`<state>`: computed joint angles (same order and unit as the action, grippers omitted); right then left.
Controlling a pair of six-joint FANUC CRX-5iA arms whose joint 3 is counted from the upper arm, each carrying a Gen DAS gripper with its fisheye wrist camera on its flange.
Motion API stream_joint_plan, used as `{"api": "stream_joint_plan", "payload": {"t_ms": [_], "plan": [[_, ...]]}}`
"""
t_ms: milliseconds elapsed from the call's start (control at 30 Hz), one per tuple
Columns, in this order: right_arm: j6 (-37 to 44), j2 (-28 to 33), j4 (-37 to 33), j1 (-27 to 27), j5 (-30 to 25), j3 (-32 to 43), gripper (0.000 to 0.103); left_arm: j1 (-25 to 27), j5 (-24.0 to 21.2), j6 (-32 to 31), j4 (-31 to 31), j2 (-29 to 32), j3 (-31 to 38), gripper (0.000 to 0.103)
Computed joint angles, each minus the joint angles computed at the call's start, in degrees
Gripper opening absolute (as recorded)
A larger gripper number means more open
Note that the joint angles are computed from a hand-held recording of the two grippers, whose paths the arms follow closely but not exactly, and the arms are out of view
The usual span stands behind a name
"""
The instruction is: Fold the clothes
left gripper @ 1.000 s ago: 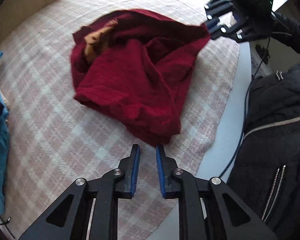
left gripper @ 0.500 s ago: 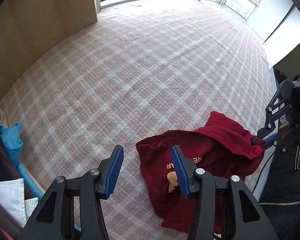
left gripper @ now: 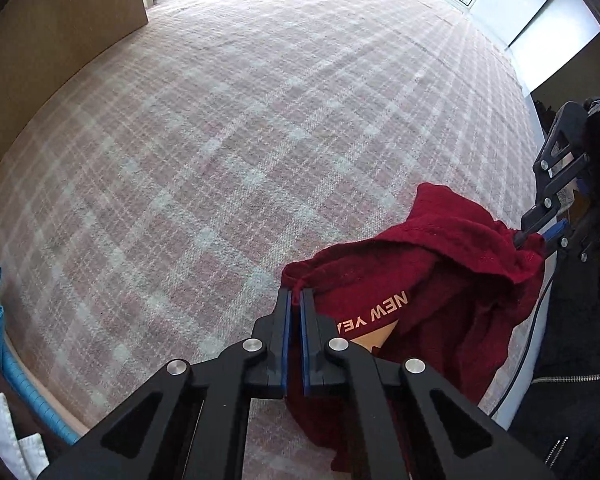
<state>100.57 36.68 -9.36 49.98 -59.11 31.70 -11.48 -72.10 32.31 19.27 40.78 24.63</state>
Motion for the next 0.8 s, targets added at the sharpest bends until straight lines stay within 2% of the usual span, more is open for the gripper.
{"api": "stream_joint_plan", "payload": {"t_ms": [200, 367, 433, 600, 800], "plan": [[-1.2, -1.0, 2.1, 0.2, 1.3, -1.4, 0.008, 4.5, 6.6, -3.5, 6.0, -11.8, -14.5, 0.003], [-2.1, -1.8, 3.2, 0.1, 2.4, -2.0, 0.008, 7.4, 8.3, -5.4, 7.7, -19.6, -24.7, 0.003], [-2.2, -1.9, 3.3, 0.0, 2.5, -1.8, 0.008, 6.9, 9.5, -4.7, 7.7, -22.2, -28.8, 0.003], [-2.2, -2.4, 3.8, 0.2, 3.1, -2.5, 0.008, 7.5, 11.6, -4.0, 10.6, -25.3, -35.1, 0.003], [-4.9, -4.2, 6.2, 0.3, 7.0, -6.6, 0.008, 9.0, 14.2, -6.4, 17.3, -28.1, -40.5, 0.003]]}}
